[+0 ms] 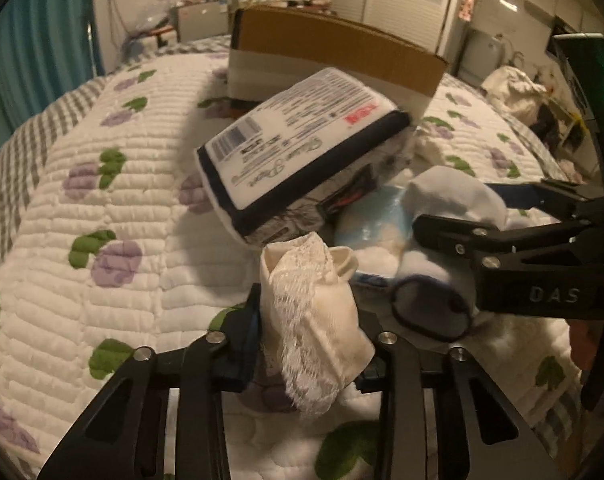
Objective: Organize soft objects
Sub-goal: 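Grasp the lace cloth with the left tool while the right tool grasps the white sock, then carry both items over the box and open both tools to drop them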
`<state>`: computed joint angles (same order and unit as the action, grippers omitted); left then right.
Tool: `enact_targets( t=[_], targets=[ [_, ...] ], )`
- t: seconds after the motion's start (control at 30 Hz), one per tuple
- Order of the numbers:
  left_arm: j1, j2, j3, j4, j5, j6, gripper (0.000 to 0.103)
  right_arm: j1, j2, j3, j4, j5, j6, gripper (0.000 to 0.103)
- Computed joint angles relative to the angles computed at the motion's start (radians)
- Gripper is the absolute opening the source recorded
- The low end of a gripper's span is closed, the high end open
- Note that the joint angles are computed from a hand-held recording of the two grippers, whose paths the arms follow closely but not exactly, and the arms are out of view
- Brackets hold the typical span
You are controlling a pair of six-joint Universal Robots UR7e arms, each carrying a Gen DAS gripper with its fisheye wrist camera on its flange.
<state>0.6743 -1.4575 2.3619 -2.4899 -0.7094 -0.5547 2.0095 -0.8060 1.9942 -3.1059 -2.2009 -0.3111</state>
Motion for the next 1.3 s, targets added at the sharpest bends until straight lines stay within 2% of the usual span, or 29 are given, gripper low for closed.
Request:
enact_targets(
  t=[0.1, 0.4, 0.53, 0.67, 0.8, 0.9, 1.0, 1.17, 1.3],
  targets=[
    [-0.026, -0.021, 0.001, 0.030, 0.011, -0.018, 0.030, 0.008, -0.020, 0.027, -0.063, 0.012, -0.005, 0.066],
    [-0.135, -0.092, -0.020, 0.153, 0.100, -0.082, 0.030, 0.064, -0.115, 0.083, -0.213, 0.069, -0.021, 0.062],
    [-0.167, -0.095, -0.060, 0.142, 0.139, -0.054, 0.030, 0.090, -0.158, 0.074, -0.237, 0.076, -0.036, 0.062],
    [-0.166, -0.047, -0.121, 0.064, 0.156, 0.040, 0.030, 0.104, -0.181, 0.031, -0.236, 0.088, -0.062, 0.062],
    [-0.136, 0.033, -0.201, -0.085, 0.165, 0.199, 0.030, 0.108, -0.168, -0.053, -0.237, 0.090, -0.107, 0.062],
    [-0.088, 0.100, -0.276, -0.220, 0.124, 0.335, 0.030, 0.094, -0.136, -0.134, -0.224, 0.107, -0.125, 0.062],
    [-0.027, 0.180, -0.372, -0.304, 0.088, 0.447, 0.030, 0.074, -0.080, -0.230, -0.204, 0.119, -0.140, 0.062],
    [0.090, 0.323, -0.536, -0.366, 0.050, 0.601, 0.030, 0.029, 0.031, -0.404, -0.137, 0.137, -0.148, 0.063],
    [0.149, 0.399, -0.600, -0.399, 0.037, 0.691, 0.031, -0.009, 0.116, -0.527, -0.076, 0.139, -0.149, 0.063]
  ],
)
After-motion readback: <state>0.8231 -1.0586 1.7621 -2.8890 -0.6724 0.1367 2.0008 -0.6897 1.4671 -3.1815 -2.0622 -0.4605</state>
